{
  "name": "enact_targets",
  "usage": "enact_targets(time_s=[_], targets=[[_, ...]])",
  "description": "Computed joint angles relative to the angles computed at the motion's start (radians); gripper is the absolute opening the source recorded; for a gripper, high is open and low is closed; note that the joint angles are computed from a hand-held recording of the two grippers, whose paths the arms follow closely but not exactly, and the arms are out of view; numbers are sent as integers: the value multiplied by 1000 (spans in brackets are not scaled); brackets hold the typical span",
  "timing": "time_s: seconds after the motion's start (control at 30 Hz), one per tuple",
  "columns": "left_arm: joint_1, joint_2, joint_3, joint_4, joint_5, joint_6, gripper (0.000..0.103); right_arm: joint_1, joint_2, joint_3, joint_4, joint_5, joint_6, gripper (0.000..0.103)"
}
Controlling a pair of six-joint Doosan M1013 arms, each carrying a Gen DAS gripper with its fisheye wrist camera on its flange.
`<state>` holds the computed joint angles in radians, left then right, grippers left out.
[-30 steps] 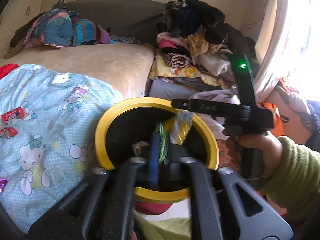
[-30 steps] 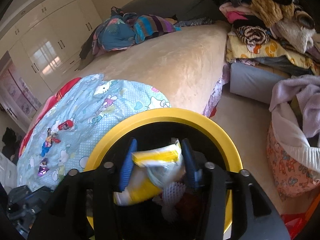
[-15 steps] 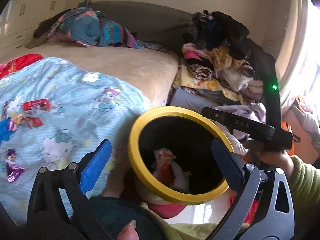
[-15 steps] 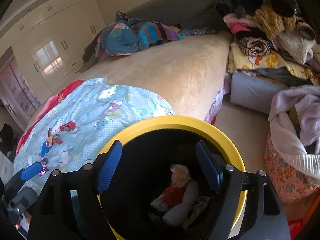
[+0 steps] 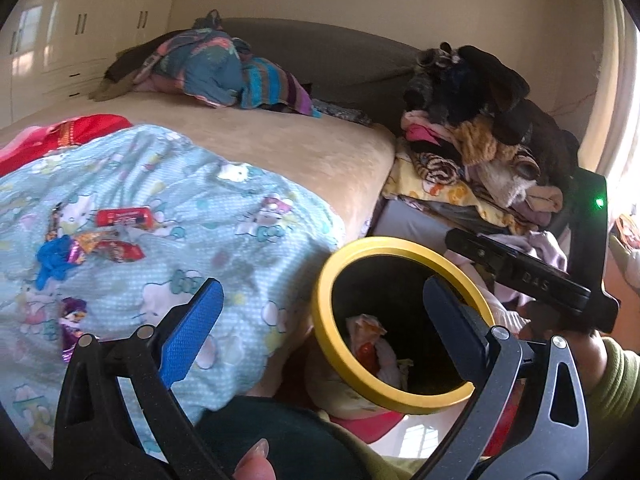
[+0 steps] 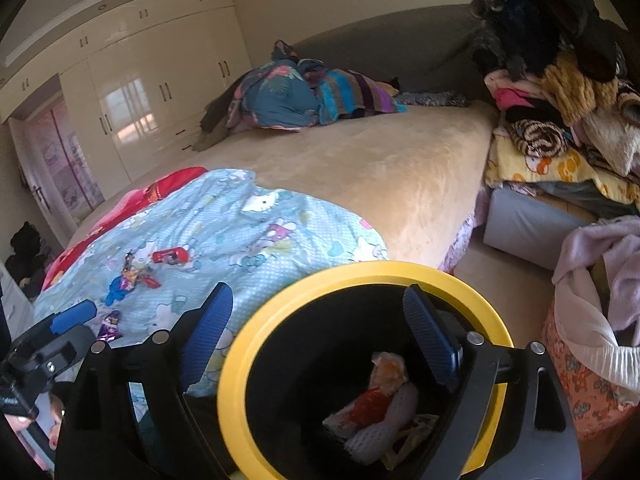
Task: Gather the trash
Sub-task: 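Move both open tools back over the wrappers on the blanket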
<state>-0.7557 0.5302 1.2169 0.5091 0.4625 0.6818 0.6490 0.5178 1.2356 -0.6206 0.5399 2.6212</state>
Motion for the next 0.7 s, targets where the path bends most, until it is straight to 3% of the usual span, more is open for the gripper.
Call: enact_targets(time_s=[0.37,0.7], targets=[[11,-44,56,254,33,-291,92,26,12,-24,-21,-27,-28,86],[22,-79,101,417,62,-487,92,45,39,-70,69,-43,-151,88]])
